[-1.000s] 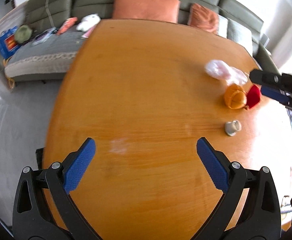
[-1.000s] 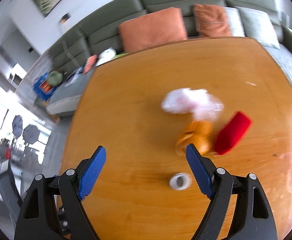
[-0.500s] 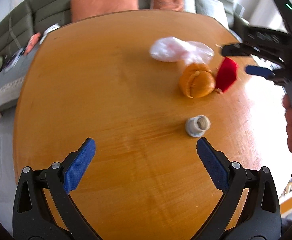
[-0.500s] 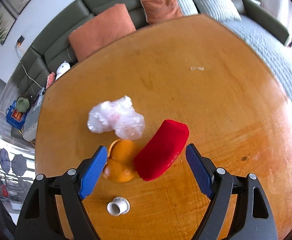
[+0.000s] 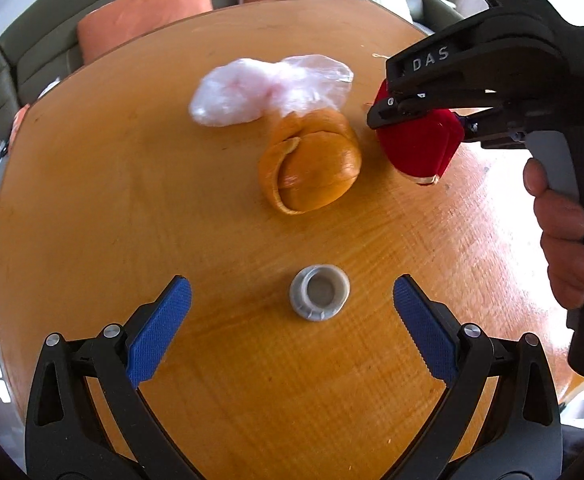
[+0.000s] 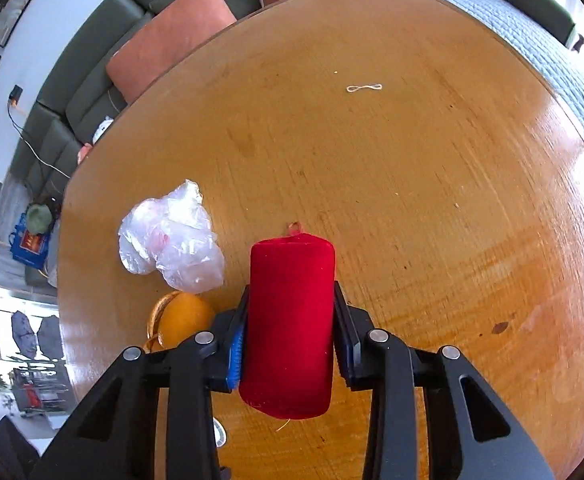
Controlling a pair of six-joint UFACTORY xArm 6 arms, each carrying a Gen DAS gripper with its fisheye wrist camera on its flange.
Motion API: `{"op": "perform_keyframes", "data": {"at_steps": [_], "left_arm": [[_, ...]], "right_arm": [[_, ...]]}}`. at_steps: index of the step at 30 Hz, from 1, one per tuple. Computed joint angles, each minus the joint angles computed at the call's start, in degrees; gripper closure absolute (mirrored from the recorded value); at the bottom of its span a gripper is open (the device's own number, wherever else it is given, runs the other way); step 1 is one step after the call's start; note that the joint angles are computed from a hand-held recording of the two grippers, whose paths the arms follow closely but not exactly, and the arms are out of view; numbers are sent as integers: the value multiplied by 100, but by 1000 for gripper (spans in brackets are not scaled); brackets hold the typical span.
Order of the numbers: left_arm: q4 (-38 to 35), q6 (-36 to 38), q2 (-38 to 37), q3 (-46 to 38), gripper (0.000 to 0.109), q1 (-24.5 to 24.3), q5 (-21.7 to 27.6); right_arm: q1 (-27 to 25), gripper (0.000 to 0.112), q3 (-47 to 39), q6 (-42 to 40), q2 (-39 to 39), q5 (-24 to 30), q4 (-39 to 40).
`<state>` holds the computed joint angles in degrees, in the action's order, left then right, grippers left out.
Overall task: Collect trash
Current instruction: 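Grasp the red cup with the right tool while the left tool grasps the white cap, then carry the red cup and white cap to the bin and release both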
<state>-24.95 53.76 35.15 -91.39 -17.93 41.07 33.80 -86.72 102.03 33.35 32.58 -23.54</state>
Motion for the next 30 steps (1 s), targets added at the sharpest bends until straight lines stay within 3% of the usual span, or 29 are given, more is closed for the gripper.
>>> {"op": "perform_keyframes", "data": {"at_steps": [2,4,5,9,11,22,30], "left_arm": [[-53,81,42,1,14,-33,-22],[-44,99,115,-80,28,-27,158],[-21,76,177,-166,42,-21,303],[-284,367,117,-103,72,2,371],[-348,378,121,-144,78,37,507],[-927,1142,-573,625,78,384,586],[-1189,1493,-847,734,78,852,730]], "right_arm": [[23,76,180,109,-120,-67,-113],[43,76,328,220,-200,-213,-184],[48,76,357,244,-216,-240,-201],[86,76,180,199,-151,-133,-192],[134,76,63,171,-119,-30,-214],[502,76,-584,115,10,612,-388],[802,76,-1970,-240,701,1252,-304]]}}
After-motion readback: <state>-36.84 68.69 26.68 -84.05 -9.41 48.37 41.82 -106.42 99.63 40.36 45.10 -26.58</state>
